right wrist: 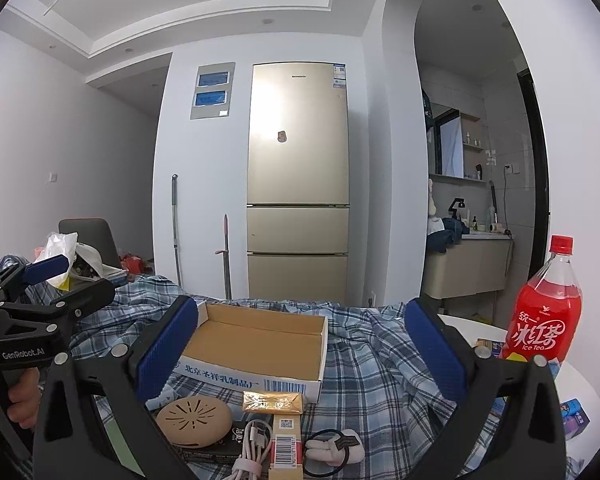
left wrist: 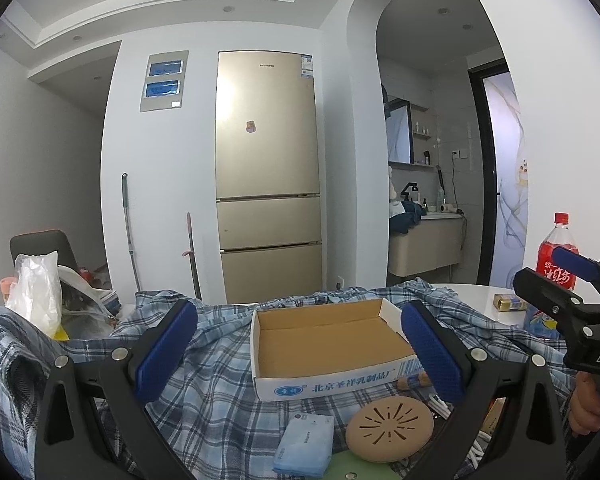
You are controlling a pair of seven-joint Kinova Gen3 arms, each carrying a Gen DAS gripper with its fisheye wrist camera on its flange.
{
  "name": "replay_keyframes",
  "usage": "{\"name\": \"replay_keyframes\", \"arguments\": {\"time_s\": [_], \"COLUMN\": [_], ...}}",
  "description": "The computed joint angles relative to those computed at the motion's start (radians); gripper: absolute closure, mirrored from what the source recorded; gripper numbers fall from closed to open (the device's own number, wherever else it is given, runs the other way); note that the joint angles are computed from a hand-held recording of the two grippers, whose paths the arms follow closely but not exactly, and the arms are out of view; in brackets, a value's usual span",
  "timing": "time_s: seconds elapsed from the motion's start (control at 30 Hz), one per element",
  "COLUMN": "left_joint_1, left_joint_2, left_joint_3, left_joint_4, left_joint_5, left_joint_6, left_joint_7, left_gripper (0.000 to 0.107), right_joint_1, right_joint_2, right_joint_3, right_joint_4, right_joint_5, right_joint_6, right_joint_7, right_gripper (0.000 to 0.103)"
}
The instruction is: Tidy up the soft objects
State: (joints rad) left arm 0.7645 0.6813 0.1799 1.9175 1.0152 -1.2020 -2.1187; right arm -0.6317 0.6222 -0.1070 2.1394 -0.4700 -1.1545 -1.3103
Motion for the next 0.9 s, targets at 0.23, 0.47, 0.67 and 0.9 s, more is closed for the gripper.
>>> {"name": "replay_keyframes", "arguments": {"time_s": [0.23, 0.47, 0.67, 0.9], "left_joint_1": [0.009, 0.012, 0.033, 0.016], "left_joint_2": [0.004, 0.005, 0.025, 0.017], "left_joint_3": [-0.002, -0.003, 0.004, 0.011], "left_joint_4": [0.003, 0.003, -0.027, -0.016], "left_joint_5": [-0.002, -0.016, 0.043, 0.008], "left_joint_6": [-0.018, -0.007, -0.057, -0.031], "left_joint_7": [-0.002, -0.015, -0.063, -0.059], "left_gripper": [0.004, 0.004, 0.004, 0.004], "right_joint_1": [-0.001, -0.011, -0.017, -0.019], "right_joint_2": [0.000, -0.003, -0.004, -0.001], "right_joint_3": [0.000, 0.000, -0.001, -0.002], "right_joint_4": [0.001, 0.000, 0.002, 0.003], "right_joint_5": [-0.004, -0.036, -0.052, -0.051], "right_joint_6": [-0.005, -0.008, -0.018, -0.024], "right_joint_7": [0.001, 0.008, 0.009, 0.014], "right_gripper": [0.000, 0.000, 0.000, 0.000]}}
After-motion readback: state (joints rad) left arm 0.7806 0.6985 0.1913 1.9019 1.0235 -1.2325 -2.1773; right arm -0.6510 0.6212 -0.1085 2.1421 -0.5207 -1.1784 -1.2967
